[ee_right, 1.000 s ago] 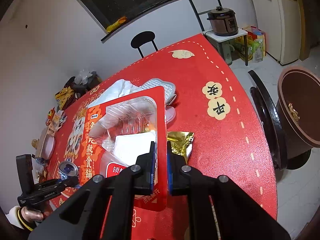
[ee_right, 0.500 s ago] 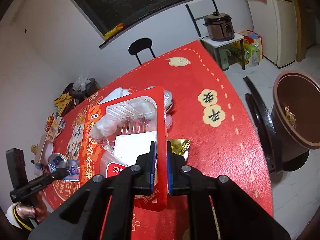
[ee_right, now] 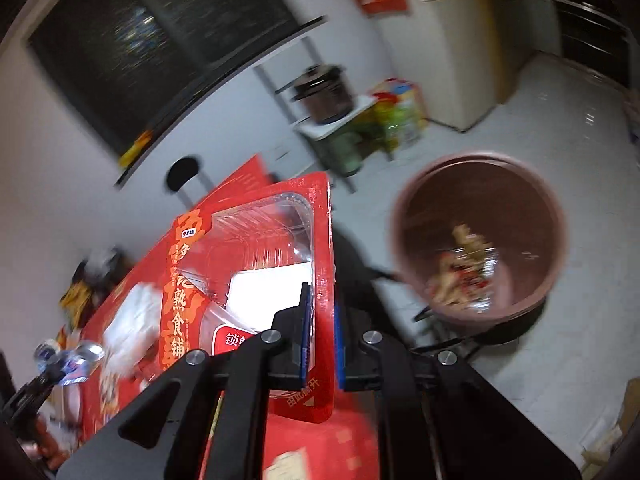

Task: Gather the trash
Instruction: 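Carry the tray and wrapper over the brown bin and open both tools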

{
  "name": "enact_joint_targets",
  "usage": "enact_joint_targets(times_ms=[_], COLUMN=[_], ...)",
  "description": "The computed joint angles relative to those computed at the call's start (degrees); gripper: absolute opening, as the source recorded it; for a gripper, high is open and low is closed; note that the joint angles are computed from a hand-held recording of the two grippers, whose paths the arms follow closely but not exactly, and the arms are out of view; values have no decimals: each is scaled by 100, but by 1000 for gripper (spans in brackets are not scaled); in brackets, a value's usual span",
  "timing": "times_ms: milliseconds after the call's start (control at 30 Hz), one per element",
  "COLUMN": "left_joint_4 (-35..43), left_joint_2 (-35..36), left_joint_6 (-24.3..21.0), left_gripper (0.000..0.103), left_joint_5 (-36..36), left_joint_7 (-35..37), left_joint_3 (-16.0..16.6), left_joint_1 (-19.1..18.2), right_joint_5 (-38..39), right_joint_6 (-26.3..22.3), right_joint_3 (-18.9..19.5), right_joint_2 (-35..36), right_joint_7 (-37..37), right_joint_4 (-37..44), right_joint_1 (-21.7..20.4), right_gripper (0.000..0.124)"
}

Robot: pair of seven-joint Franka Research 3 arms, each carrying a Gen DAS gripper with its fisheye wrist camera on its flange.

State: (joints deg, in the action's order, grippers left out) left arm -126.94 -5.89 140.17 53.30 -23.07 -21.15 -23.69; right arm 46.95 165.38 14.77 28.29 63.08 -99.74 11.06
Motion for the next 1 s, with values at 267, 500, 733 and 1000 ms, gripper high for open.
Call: enact_joint_targets(times_ms=[267, 500, 733, 1000], left_joint_4=[883, 1463, 1879, 2792], left_joint_2=[701, 1160, 1479, 2226], left_joint_6=[-351, -662, -761, -389], left_gripper=[24, 24, 24, 24], left_joint_5=[77, 46, 17, 62], left_joint_7=[237, 355, 567, 1232], left_joint_3=[93, 238, 378, 617], left_joint_1=[-182, -451, -640, -805], right_joint_5=[-1346, -2127, -1944, -1123], right_joint_6=[-259, -653, -608, 205], right_joint_3=[-984, -1154, -620, 45], right_joint_2=[901, 1509, 1488, 558], right_joint_7=[1635, 2443, 1933, 530], right_joint_4=[1145, 2010, 2056, 999], right_joint_1=[203, 71, -397, -947], right_gripper=[11, 15, 41, 96])
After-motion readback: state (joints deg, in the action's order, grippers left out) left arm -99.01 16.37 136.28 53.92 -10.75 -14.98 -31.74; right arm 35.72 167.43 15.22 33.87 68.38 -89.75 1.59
